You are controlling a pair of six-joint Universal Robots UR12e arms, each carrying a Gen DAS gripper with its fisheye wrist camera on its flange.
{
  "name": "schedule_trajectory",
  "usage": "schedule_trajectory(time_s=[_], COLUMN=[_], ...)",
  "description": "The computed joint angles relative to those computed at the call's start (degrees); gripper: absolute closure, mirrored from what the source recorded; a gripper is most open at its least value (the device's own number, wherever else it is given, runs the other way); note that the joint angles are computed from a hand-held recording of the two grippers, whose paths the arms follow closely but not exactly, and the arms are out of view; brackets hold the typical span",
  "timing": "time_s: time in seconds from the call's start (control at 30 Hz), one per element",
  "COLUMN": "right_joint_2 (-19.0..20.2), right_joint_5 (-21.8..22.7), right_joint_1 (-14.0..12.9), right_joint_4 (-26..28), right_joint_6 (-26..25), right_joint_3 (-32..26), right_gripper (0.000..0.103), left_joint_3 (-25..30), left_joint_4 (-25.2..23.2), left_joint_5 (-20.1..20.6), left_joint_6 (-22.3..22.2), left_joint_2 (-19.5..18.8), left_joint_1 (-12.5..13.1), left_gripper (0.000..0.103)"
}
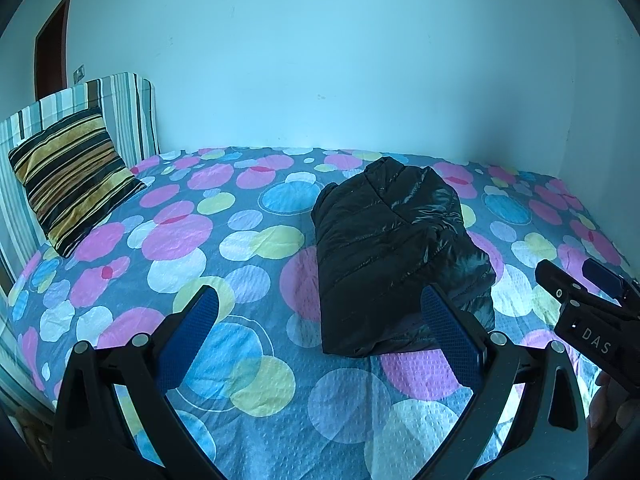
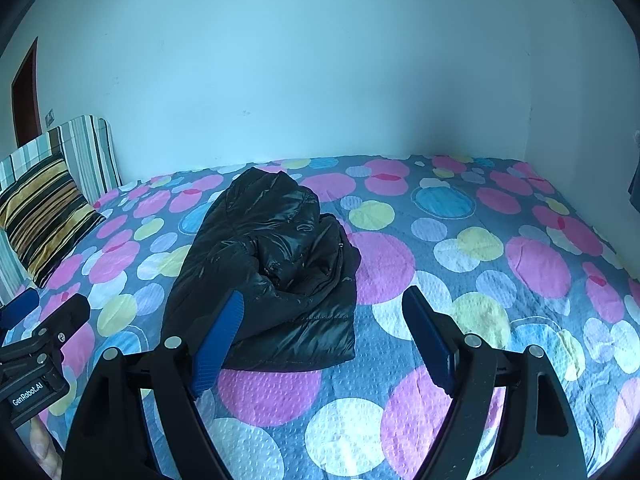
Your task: Fold large clothes
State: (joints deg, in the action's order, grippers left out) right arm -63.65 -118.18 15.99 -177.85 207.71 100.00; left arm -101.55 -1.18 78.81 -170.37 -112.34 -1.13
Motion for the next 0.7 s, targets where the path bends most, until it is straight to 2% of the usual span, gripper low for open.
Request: schedule_trajectory(time_s=[0.7], right_joint_2=[-0.09], right_joint_5=[0.04], right_joint_1=[0.11], right_joint_4=[-0.19], right_joint_6=[-0.51], right_joint_3=[0.15], right_gripper=[0.023], left_joint_3=[-0.88], left_joint_4=[-0.03], left_joint_5=[0.48], left_joint_6=[-0.08], left_joint_2=[0.77], left_joint_1=[-0.25], left_gripper=[0.002])
